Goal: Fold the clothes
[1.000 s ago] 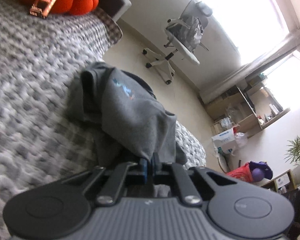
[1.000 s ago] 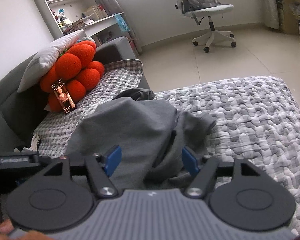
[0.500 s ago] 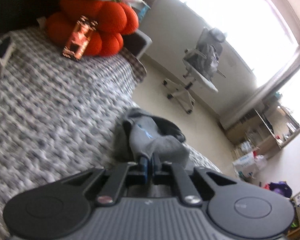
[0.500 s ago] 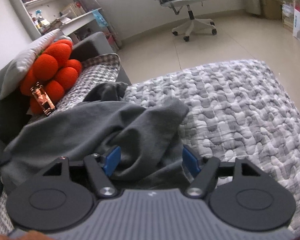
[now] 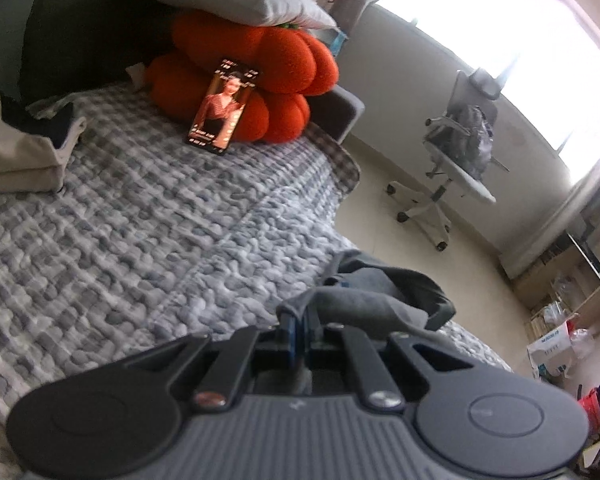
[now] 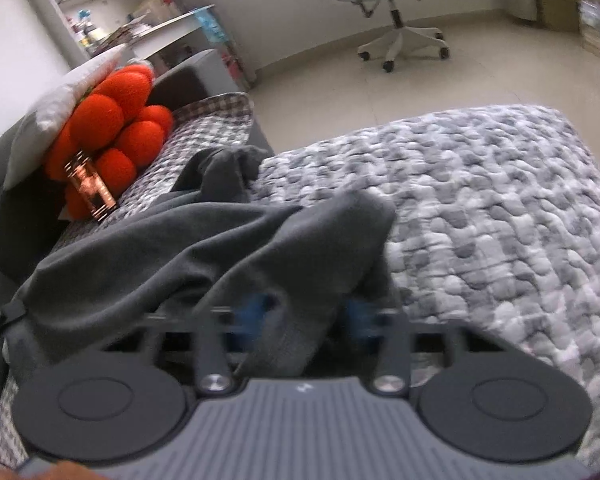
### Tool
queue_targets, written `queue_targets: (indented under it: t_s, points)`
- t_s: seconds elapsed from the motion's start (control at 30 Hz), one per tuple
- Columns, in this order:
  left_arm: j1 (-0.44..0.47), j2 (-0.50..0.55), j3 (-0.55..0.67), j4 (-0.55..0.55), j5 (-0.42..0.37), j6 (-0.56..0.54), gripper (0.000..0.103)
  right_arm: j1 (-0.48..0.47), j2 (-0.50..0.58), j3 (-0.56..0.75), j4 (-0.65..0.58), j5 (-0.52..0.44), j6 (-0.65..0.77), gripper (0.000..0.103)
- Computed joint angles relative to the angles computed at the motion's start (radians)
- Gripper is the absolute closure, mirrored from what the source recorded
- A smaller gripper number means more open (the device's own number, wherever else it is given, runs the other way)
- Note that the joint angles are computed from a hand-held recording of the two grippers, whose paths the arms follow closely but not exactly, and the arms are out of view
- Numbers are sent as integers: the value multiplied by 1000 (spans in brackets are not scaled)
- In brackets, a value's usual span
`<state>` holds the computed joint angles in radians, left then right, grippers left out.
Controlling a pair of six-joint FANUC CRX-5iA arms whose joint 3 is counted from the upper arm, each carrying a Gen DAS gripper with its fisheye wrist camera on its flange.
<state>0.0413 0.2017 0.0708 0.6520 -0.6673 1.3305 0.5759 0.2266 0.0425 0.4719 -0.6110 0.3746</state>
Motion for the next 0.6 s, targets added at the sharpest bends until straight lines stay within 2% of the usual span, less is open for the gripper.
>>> queue_targets:
  t_s: [0.07, 0.2, 0.27, 0.37, 0.43, 0.53, 0.57, 0.6]
  points:
    - [5, 4, 6, 1, -10, 1, 99, 5, -11, 1, -18, 9, 29, 93]
    - [12, 8, 17, -2, -22, -41, 99, 23, -65, -36, -9, 62, 75, 100]
    - [17, 7, 18, 7, -26, -58, 99, 33, -106, -63, -29, 109, 114, 101]
    - [25, 2, 19, 12, -37, -71, 99, 38, -153, -53, -193, 143, 261, 101]
    - [28, -3, 24, -5, -46, -82, 99, 45, -172, -54, -216, 144, 292, 101]
    - [28, -7, 48, -73, -69, -67, 99, 50, -173, -65, -168, 117, 265, 95]
    - [28, -5, 57, -93, -78, -60, 99, 52, -173, -69, -152, 107, 256, 88]
    - [28, -1, 65, -111, -86, -47, 99, 51, -164, -68, -130, 84, 234, 88]
